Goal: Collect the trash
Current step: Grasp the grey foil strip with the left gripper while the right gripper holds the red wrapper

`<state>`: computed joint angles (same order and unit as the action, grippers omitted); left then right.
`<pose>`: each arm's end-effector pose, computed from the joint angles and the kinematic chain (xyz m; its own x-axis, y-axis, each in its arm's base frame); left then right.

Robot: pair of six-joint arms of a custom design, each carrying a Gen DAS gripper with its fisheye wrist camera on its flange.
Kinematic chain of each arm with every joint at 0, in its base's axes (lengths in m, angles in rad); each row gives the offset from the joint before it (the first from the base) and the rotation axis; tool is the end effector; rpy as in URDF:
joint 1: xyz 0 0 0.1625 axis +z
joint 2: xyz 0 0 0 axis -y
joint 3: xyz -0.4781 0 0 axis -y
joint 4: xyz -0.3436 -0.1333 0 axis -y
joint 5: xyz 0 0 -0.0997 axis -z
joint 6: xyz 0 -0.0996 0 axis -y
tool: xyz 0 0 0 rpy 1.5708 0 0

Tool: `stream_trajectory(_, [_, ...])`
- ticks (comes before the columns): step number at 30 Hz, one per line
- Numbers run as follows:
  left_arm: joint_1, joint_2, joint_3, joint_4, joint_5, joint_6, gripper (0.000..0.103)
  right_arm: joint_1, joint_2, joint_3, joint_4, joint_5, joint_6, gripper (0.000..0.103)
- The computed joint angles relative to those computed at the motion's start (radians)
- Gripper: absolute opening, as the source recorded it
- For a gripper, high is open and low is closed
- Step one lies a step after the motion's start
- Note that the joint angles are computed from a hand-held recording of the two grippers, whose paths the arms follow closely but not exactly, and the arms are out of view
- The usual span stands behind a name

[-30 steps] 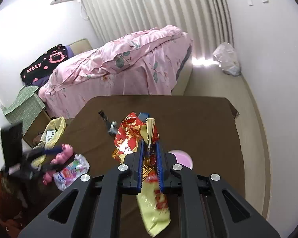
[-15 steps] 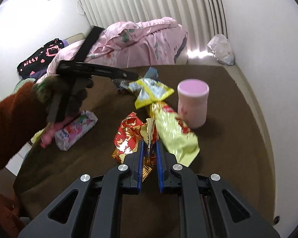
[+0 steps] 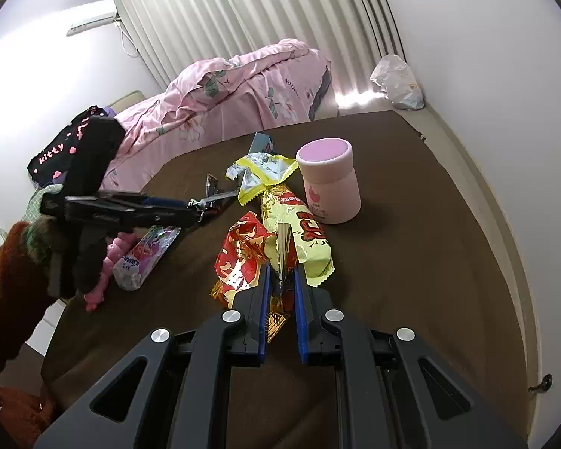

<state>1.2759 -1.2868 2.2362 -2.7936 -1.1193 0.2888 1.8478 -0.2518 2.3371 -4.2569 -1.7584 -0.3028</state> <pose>0.0371 -0.4860 0.2827 -0.7784 0.4050 -0.4796 0.5232 0.8408 -0.1392 0.2284 -0.3837 -0.0419 -0.8623 -0.3963 0.3154 -0.5057 0.7075 -0.4937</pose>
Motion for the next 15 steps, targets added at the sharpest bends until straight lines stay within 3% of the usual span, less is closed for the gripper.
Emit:
stream_trajectory(4, [-0.018, -0.02, 0.073, -0.081, 0.019, -0.046, 0.07, 0.0, 0.003, 0.0, 0.005, 0.009, 0.005, 0.013])
stream_trajectory(15, [-0.018, -0.052, 0.114, -0.11, 0.12, 0.047, 0.07, 0.012, 0.02, -0.012, 0.011, -0.004, -0.015, 0.013])
